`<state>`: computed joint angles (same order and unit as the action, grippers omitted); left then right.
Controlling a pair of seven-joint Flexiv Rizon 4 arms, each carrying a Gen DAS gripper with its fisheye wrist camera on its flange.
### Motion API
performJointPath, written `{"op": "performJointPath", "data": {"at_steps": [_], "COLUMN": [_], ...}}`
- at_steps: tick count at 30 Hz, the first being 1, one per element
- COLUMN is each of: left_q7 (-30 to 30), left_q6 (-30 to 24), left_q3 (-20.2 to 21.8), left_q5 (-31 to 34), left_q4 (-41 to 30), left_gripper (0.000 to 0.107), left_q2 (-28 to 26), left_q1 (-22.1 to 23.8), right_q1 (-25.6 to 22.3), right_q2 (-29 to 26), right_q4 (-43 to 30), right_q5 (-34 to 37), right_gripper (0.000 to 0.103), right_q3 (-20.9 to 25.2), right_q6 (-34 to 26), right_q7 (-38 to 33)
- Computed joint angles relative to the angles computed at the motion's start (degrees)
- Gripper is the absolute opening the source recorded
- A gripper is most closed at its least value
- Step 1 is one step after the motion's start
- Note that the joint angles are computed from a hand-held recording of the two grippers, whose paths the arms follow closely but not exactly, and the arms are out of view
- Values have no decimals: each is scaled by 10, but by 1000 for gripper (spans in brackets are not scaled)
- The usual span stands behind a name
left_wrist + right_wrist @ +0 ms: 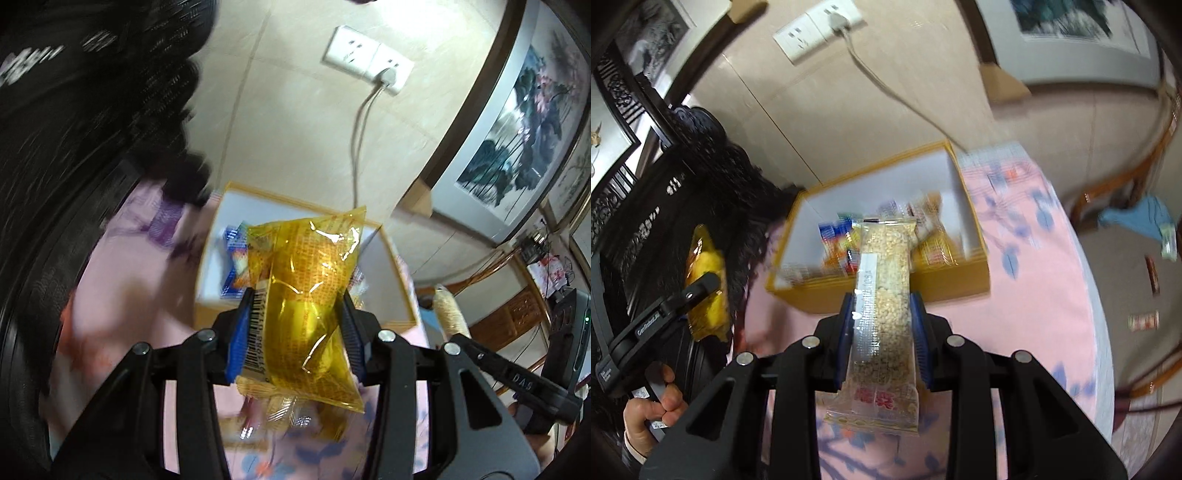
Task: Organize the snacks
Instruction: 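Carry the bar and yellow packet over the yellow box and open both grippers, then move both grippers back to the remaining snacks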
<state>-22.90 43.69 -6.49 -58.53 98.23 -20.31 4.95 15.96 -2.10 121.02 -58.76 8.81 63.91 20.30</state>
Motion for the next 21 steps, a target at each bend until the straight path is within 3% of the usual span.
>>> {"op": "performJointPath", "data": {"at_steps": [8, 9, 10, 12, 15, 21], "left_q7": [-59, -67, -78, -123, -127, -127], "left_q6": [50, 61, 70, 127, 165, 169], "left_q3": [-40, -43, -43, -28, -41, -54], "left_q5": [64, 74, 89, 138, 165, 192], "left_q4": [-136, -145, -155, -164, -152, -121], "left_gripper": [45, 51, 76, 98, 99, 99], "left_q2": [-88, -96, -105, -115, -112, -94], "left_q1": [-42, -46, -51, -73, -68, -49], "right_q1": [-10, -9, -8, -2, 8, -4], "right_q2": [-78, -84, -93, -100, -80, -57], "right_q4": [-111, -119, -131, -150, -131, -98], "right_q5": [5, 8, 6, 12, -86, -92], "right_gripper": [30, 32, 35, 70, 74, 86], "right_q3": [-48, -52, -58, -57, -77, -49], "right_q6": [15, 17, 17, -30, -47, -68], "right_q7": [-118, -126, -136, -162, -83, -57]}}
